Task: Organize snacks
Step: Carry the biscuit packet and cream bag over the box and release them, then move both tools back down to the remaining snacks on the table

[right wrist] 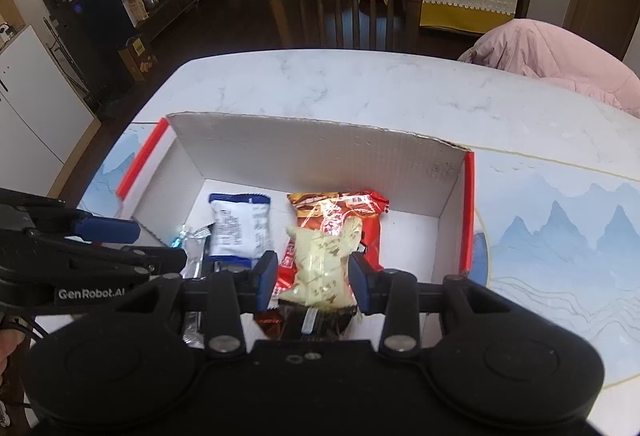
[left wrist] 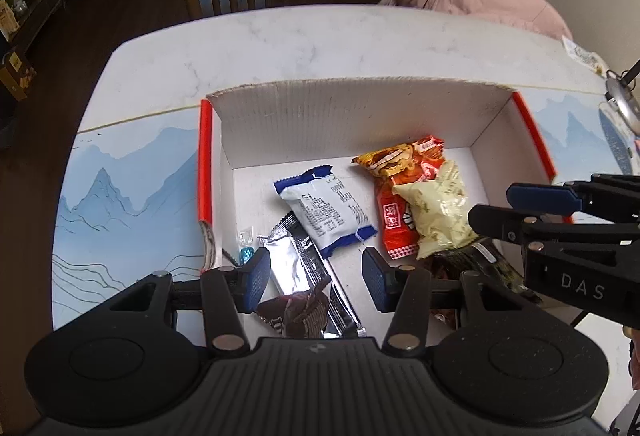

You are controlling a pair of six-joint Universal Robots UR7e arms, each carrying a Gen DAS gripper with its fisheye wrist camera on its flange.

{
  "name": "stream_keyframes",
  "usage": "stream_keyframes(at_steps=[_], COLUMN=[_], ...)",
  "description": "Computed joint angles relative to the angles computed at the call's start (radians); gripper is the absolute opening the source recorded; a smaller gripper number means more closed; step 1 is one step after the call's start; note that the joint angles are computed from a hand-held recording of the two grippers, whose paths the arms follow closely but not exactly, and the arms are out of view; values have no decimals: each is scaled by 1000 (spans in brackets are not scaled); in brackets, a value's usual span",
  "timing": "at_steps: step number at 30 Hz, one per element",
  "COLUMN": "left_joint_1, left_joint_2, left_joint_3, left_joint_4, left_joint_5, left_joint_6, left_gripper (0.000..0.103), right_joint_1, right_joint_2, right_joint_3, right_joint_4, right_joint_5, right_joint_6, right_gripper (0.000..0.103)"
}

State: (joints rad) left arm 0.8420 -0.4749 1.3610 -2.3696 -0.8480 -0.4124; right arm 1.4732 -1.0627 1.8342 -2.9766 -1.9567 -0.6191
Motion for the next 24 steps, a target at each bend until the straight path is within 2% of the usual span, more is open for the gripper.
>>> stream_keyframes(at_steps=[5, 16, 19, 24], left_joint_1=[-24, -84, -101, -133], left_joint_2=[-51, -181, -220, -274], left_joint_3=[89, 310, 381, 483], left_joint_4=[-88, -289, -365, -447], left_joint_5=[9, 19, 20, 30], left_joint_6=[12, 32, 39, 57], left_gripper=[52, 53, 58, 59], right_joint_1=[10, 29, 33, 36], right_joint_2=[-38, -159, -188, -219], right_joint_3=[60, 229, 270, 329], right_joint_4=[-50, -164, -184, -229], right_joint_5=[13, 125, 144, 166], right_joint_6=[-3, -34, -26, -14], right_gripper=[39, 43, 44, 47])
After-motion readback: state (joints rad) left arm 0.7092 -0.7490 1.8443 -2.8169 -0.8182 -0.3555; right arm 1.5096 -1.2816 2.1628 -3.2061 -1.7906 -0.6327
